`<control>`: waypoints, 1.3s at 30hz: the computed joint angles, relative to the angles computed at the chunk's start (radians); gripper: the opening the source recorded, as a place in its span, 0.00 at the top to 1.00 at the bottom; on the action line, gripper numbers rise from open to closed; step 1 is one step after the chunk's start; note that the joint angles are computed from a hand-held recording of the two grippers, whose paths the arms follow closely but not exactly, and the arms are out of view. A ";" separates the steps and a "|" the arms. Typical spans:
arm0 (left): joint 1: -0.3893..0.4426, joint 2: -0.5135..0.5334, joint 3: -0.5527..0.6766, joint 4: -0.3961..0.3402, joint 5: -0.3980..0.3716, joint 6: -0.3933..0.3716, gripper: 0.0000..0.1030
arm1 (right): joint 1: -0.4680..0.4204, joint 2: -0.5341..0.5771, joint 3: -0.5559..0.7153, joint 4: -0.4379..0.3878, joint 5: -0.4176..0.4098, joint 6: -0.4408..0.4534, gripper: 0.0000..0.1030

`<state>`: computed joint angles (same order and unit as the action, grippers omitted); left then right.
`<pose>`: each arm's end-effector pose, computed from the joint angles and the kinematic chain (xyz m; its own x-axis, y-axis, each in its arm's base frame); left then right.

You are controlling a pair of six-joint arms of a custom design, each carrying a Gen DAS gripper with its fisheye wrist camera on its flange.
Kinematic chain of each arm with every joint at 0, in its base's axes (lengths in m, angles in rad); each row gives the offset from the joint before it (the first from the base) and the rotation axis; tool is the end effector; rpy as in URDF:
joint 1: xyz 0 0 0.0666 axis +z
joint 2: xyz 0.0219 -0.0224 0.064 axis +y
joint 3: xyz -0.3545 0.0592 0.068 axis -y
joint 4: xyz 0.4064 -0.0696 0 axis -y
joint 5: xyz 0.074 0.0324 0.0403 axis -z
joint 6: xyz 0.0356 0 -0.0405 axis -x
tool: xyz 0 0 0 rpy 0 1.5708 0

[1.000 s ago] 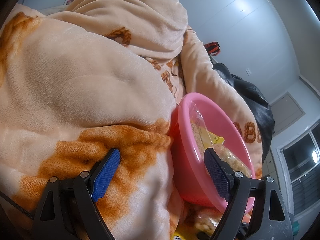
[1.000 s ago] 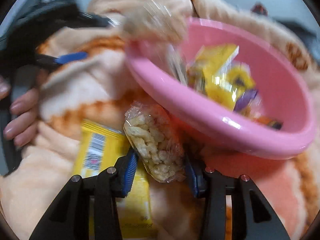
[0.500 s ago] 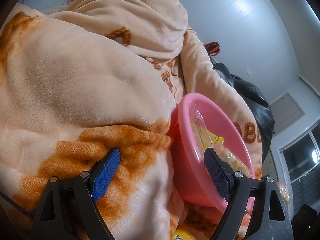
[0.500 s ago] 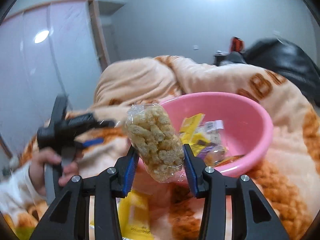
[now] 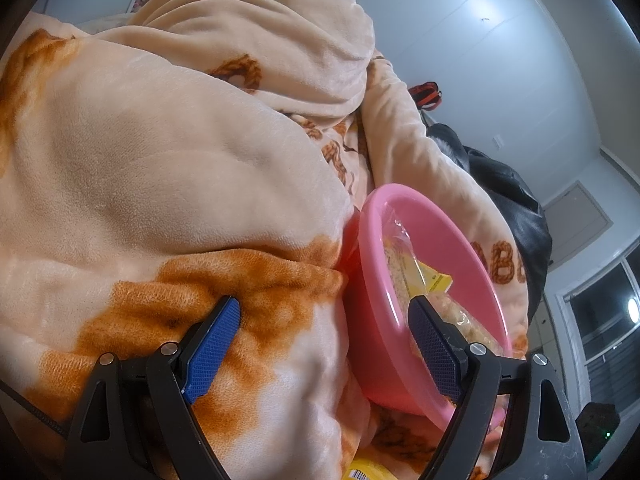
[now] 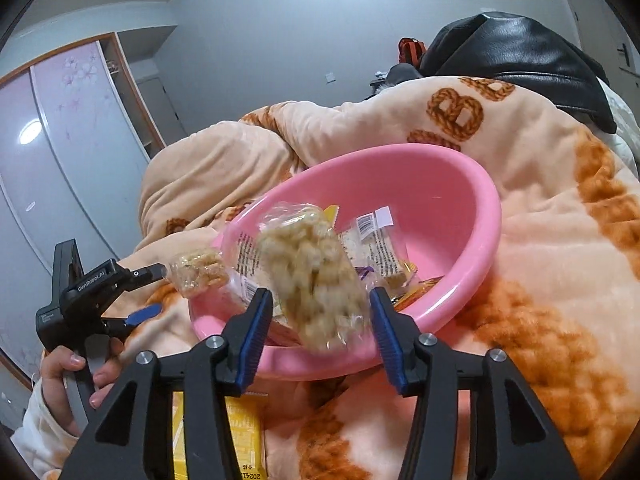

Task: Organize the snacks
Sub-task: 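Carry the crunchy-snack packet into the basin and open the right gripper, then grasp the yellow Macimmi bar packet with the left gripper and lift it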

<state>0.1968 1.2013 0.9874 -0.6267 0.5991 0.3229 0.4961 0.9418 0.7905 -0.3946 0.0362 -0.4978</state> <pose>0.4191 0.0627 0.3223 -0.7587 -0.4185 -0.4992 -0.0352 0.7916 -0.6101 0.3206 0.1716 0.3389 -0.6153 0.2095 -0.7599 -0.1760 0.9031 0.3916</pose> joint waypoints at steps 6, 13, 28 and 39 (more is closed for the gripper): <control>-0.017 0.007 0.094 -0.283 0.002 -0.254 0.18 | -0.010 -0.025 -0.022 -0.001 -0.023 0.014 0.40; -0.098 0.028 0.203 -0.739 -0.095 -0.668 0.19 | -0.013 -0.021 -0.019 -0.001 -0.031 0.023 0.36; -0.284 0.074 0.107 -0.761 -0.080 -0.554 0.20 | -0.012 -0.021 -0.020 0.001 -0.030 0.025 0.36; -0.190 0.049 0.070 -0.645 0.077 -0.404 0.77 | -0.012 -0.023 -0.022 -0.001 -0.030 0.027 0.36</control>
<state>0.0067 1.2504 1.0576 -1.2721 0.6758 -0.0812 0.4844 0.9191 0.7688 -0.3956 0.0066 -0.4705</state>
